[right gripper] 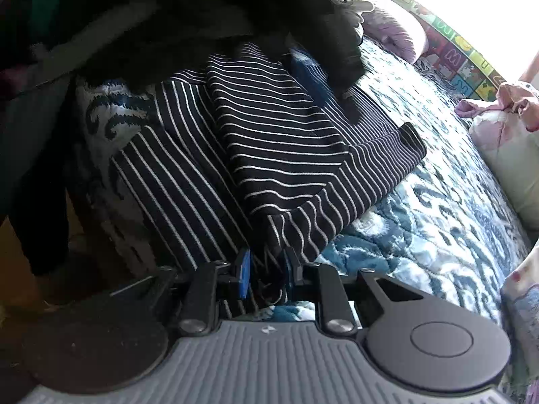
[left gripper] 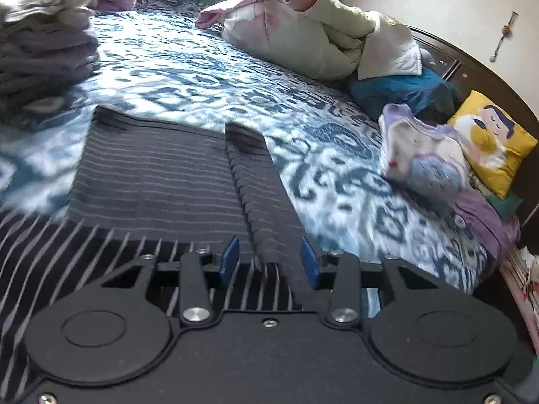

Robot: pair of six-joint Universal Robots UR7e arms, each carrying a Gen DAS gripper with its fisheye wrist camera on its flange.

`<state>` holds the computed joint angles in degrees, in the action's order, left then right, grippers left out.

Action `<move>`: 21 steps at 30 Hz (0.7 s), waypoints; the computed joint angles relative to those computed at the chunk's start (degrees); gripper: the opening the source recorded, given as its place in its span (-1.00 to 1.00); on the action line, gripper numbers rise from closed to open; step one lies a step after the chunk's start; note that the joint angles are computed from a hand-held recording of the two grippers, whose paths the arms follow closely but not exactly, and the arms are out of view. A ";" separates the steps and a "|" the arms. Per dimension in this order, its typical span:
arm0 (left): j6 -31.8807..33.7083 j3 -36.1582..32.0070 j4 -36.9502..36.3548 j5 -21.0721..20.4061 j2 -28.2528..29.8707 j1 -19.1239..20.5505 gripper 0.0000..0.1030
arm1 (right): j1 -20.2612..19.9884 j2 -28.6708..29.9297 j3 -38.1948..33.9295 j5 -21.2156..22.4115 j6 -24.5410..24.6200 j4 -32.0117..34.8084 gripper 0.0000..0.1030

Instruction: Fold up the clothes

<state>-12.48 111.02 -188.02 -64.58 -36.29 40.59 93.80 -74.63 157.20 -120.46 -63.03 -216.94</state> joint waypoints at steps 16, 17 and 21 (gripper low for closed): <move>1.36 -13.57 14.83 -2.29 5.33 4.20 -0.41 | -3.93 -3.59 2.49 2.19 4.16 0.67 -0.72; 0.99 -12.54 14.54 -3.27 4.38 4.42 -0.41 | -4.14 -4.15 2.45 2.59 4.21 1.26 -0.72; 0.33 -13.22 15.85 -2.36 4.43 4.30 -0.41 | -3.47 -3.55 3.15 4.09 4.21 -2.98 -0.71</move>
<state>-12.15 97.80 -172.17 -66.94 -31.86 44.90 90.33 -78.18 160.35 -116.37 -58.83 -219.92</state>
